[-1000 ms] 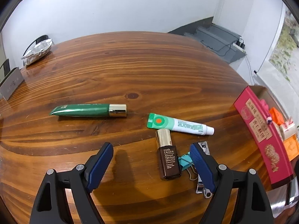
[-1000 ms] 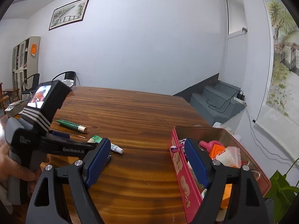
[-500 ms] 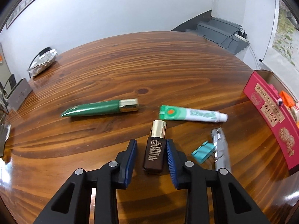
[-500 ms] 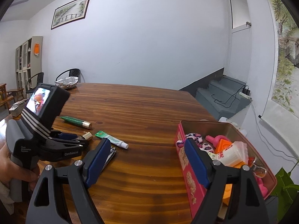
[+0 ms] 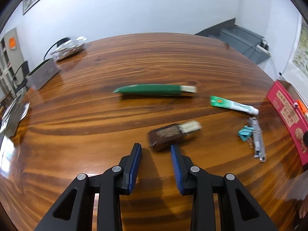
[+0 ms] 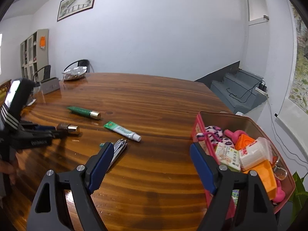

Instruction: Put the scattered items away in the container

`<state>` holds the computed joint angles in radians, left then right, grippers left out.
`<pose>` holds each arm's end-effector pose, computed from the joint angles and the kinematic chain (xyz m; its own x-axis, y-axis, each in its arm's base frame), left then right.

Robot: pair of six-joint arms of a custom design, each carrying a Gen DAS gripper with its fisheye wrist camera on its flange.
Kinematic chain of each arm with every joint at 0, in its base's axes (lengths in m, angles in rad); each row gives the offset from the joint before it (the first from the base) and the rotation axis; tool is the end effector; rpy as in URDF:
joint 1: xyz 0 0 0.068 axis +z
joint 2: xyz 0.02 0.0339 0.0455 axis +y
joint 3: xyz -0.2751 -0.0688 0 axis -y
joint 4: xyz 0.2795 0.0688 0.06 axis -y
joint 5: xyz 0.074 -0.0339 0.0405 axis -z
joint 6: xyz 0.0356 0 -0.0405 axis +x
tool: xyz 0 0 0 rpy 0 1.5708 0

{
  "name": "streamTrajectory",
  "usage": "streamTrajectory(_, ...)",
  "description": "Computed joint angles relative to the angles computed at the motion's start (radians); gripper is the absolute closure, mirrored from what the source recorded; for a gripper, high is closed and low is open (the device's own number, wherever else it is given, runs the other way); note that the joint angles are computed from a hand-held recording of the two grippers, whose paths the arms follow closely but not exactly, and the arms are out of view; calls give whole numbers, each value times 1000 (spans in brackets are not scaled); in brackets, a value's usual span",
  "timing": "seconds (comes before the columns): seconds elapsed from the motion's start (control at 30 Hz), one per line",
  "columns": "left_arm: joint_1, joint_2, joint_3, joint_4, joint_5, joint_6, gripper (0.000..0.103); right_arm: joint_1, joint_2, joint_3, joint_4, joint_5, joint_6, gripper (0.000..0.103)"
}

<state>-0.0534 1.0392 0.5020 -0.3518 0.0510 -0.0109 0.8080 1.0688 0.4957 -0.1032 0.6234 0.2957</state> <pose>0.2200 -0.0136 0.1741 -0.7762 0.0306 -0.6297 0.0769 0.9960 -0.0464 0.1776 0.1557 0.1891 -0.4931 -0.1734 -0.8525 -0.1345 0.9833 -0.1223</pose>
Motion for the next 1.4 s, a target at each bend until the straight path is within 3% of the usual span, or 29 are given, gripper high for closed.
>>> streamTrajectory(0.23, 184, -31, -14, -24, 123, 49, 69, -32, 49, 29, -20, -120, 63, 19)
streamTrajectory(0.33, 212, -31, -15, -26, 152, 55, 67, -73, 111, 70, -42, -265, 91, 19)
streamTrajectory(0.43, 197, -20, -9, -28, 124, 43, 29, -71, 233, 156, -101, -289, 124, 19)
streamTrajectory(0.47, 194, -19, -9, -31, 116, 40, 26, -69, 261, 176, -110, -287, 124, 19)
streamTrajectory(0.77, 191, -47, -20, -50, 121, 61, 26, -138, 392, 278, -208, -298, 111, 19)
streamTrajectory(0.9, 181, -39, -19, -44, 106, 58, 26, -151, 387, 283, -264, -179, 151, 19)
streamTrajectory(1.03, 176, -37, -18, -44, 101, 58, 26, -207, 306, 230, -204, -329, 116, 19)
streamTrajectory(1.13, 182, -40, -18, -46, 114, 59, 26, -202, 304, 244, -199, -320, 66, 19)
streamTrajectory(1.2, 183, -43, -19, -47, 116, 59, 26, -205, 332, 265, -191, -319, 29, 24)
streamTrajectory(1.27, 184, -43, -19, -46, 116, 60, 26, -223, 368, 293, -203, -354, 11, 41)
streamTrajectory(1.33, 184, -43, -19, -46, 116, 60, 26, -235, 415, 316, -198, -387, 0, 49)
streamTrajectory(1.4, 182, -44, -19, -48, 115, 61, 26, -232, 439, 325, -187, -381, -14, 51)
